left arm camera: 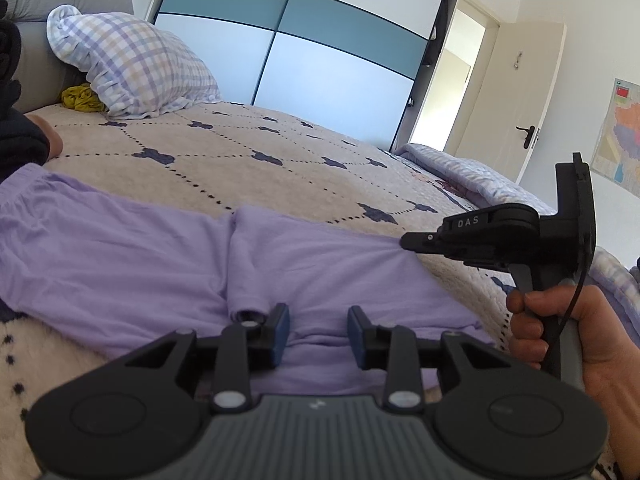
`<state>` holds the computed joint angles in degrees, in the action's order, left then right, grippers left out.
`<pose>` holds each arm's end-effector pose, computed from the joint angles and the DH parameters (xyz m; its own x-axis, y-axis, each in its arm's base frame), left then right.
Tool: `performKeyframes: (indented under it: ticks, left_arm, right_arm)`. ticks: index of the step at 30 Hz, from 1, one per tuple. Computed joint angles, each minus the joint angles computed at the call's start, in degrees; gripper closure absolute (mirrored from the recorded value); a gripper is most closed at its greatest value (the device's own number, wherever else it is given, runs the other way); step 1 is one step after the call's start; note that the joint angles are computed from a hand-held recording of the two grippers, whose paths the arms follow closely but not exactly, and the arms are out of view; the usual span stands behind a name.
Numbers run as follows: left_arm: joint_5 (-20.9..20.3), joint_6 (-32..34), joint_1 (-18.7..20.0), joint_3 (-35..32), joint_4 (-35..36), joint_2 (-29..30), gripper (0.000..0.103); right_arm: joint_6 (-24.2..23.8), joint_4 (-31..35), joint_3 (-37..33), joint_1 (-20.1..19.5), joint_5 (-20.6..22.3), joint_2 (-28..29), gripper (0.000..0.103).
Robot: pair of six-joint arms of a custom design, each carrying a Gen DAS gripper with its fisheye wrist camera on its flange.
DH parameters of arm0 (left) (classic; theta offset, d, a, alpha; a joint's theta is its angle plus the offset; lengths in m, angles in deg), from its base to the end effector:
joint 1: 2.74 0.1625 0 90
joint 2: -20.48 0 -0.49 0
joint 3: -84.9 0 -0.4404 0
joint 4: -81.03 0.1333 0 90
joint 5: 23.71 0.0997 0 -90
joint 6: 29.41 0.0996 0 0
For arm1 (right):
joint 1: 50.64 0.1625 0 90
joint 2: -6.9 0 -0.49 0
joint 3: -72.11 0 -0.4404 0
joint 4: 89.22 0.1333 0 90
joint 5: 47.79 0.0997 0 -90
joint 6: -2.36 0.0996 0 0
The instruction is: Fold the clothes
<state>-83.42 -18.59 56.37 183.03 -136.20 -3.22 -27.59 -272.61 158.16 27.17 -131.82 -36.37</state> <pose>-0.1996 -0.6912 -0.0374 -0.8721 0.1942 -0.4491 0.4827 0.4911 -0.7251 -0.0327 -0.8317 0.2134 -0.9239 -0.1958 0.3286 -0.3777 0.6031 -0.7026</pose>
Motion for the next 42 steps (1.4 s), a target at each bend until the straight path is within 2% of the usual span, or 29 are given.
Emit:
performKeyframes:
  ticks: [2, 4, 6, 8, 9, 11, 12, 14, 16, 19, 20, 22, 25, 26, 28, 29, 30, 33, 37, 42]
  left_arm:
    - [0.16, -0.05, -0.03, -0.06, 0.28, -0.06, 0.070]
    - [0.04, -0.20, -0.05, 0.11, 0.33, -0.27, 0.068]
    - [0.85, -0.33, -0.41, 0.59, -1.55, -0.34, 0.059]
    - [2.89, 0.50, -1.33, 1.59, -5.55, -0.59, 0.043]
    - [5.13, 2.17, -2.05, 2.17, -7.92, -0.85, 0.033]
    - [10.96, 6.31, -3.58, 2.97, -12.98, -1.34, 0.028]
    - [13.84, 7.15, -3.98, 3.21, -14.96, -1.72, 0.022]
    - [18.22, 3.63, -3.59, 3.84, -14.53, -3.47, 0.019]
    - [21.40, -2.50, -2.47, 4.41, -11.33, -5.40, 0.019]
    - [26.00, -9.10, -0.93, 4.23, -5.17, -7.03, 0.019]
    - [26.22, -10.34, -0.41, 4.11, -3.10, -7.43, 0.019]
    - [25.64, -11.23, 0.61, 3.58, -0.48, -7.83, 0.019]
    - [22.23, -12.75, 2.13, 2.64, 0.23, -8.06, 0.019]
    - [19.98, -13.28, 2.67, 2.62, -0.16, -8.18, 0.020]
    - [16.51, -13.35, 3.55, 2.39, 0.67, -8.36, 0.048]
    - [16.27, -14.07, 3.75, 2.12, 2.33, -8.45, 0.074]
    - [15.67, -14.85, 4.00, 2.07, 2.80, -8.42, 0.087]
    - [13.84, -14.29, 4.60, 1.99, 0.48, -7.51, 0.087]
    - [13.55, -9.84, 4.66, 1.77, -4.88, -5.57, 0.087]
    - [12.71, -9.89, 4.97, 1.77, -5.69, -5.48, 0.087]
  right_arm:
    - [0.50, -1.31, -0.26, -0.31, -0.53, 0.33, 0.101]
    - [3.27, 2.92, -0.24, -1.74, 3.58, -0.70, 0.098]
    - [5.56, 5.10, 0.43, -2.94, 7.19, -1.83, 0.095]
    - [6.90, 6.05, 1.45, -3.69, 8.56, -2.82, 0.092]
    - [7.46, 7.02, 1.75, -3.98, 9.30, -3.27, 0.090]
    - [7.74, 7.42, 2.34, -4.13, 9.88, -3.92, 0.086]
    - [7.02, 6.88, 2.78, -3.80, 9.15, -4.17, 0.079]
    - [2.36, 4.76, 4.54, -2.31, 6.54, -4.82, 0.073]
    - [-4.11, 3.05, 6.93, -0.55, 4.97, -5.58, 0.068]
    - [-13.83, -2.74, 11.18, 2.71, 0.87, -5.40, 0.053]
    - [-16.31, -5.60, 12.44, 3.76, -0.81, -4.72, 0.049]
    - [-19.48, -10.01, 13.93, 5.31, -3.74, -2.98, 0.049]
    - [-23.28, -11.01, 14.28, 6.34, -6.88, -1.04, 0.049]
    - [-24.66, -11.03, 14.33, 6.48, -7.61, -0.65, 0.048]
    - [-26.59, -10.62, 14.32, 6.67, -8.71, -0.12, 0.048]
    - [-25.17, -8.90, 14.03, 6.42, -8.08, -0.60, 0.048]
    - [-23.76, -7.08, 13.65, 6.12, -7.32, -0.97, 0.047]
    - [-22.09, -4.03, 13.11, 5.46, -5.23, -1.63, 0.047]
    - [-22.80, -5.29, 13.40, 5.30, -4.12, -1.41, 0.044]
    - [-20.66, -5.86, 12.95, 4.36, -1.64, -1.28, 0.043]
